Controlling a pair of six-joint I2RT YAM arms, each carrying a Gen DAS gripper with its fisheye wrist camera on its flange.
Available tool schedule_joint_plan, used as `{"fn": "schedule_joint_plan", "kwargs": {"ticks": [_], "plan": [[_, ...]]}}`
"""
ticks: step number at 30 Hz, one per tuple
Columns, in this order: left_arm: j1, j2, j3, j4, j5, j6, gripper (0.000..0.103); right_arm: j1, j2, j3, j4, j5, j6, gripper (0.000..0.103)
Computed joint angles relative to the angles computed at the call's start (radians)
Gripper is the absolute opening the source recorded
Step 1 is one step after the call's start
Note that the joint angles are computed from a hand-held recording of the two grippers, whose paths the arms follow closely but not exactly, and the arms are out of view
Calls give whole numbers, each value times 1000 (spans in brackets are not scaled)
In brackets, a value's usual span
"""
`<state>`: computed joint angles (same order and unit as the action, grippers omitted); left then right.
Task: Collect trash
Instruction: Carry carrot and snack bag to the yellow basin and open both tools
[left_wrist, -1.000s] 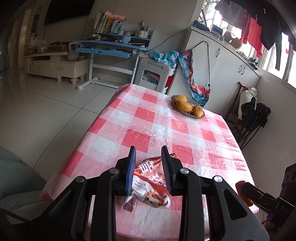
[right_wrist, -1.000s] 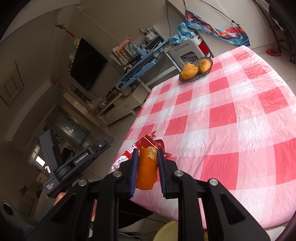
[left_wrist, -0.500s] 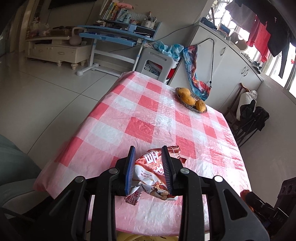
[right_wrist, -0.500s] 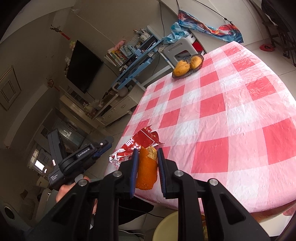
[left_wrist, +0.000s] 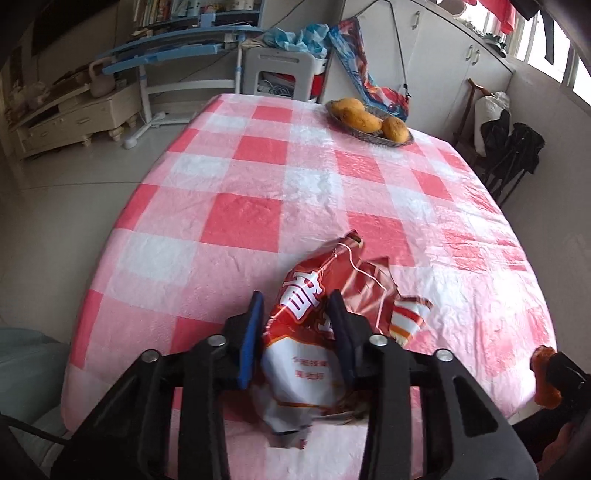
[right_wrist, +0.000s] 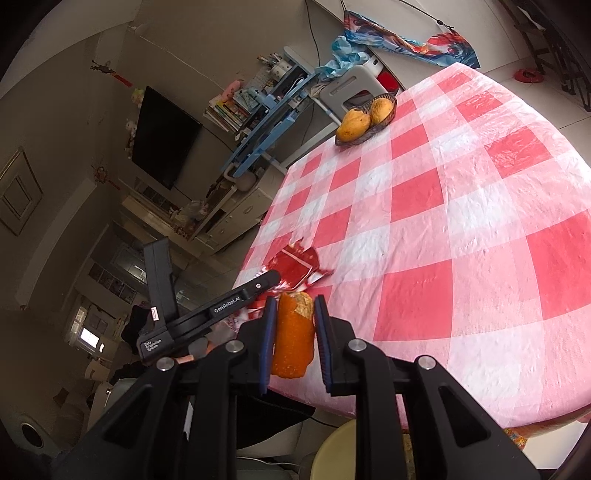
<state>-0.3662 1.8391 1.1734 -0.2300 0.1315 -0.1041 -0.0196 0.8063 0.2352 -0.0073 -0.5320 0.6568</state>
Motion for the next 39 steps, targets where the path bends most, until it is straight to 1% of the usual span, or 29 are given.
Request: {"fn": "schedule_joint_plan", "kwargs": {"ticks": [1,2,7,10,17,25,30,39], "plan": [[1,-16,-18,17,3,-3,22,6,1,2,0,4,-2,21],[-1,-31,-33,25,2,-3,17,13,-2,4,-6,10,-5,21],[23,-129,-122,85,52,-46,9,34,-35,9,-38,34,-10,21],[43,-202,-182,123,81,-75,9,43,-55,10,-52,43,-5,21],[82,-342,-286,155,132,-118,9,75,-96,26,-77,65,4,21],[114,-460,-370,142,159,-132,9,110,-143,24,-106,83,27,21],[136,-531,-418,127,176,-123,9,129,-163,32,-126,93,28,21],[153,-655,-485,84,172,-95,9,210,-257,35,-215,152,47,21]]}}
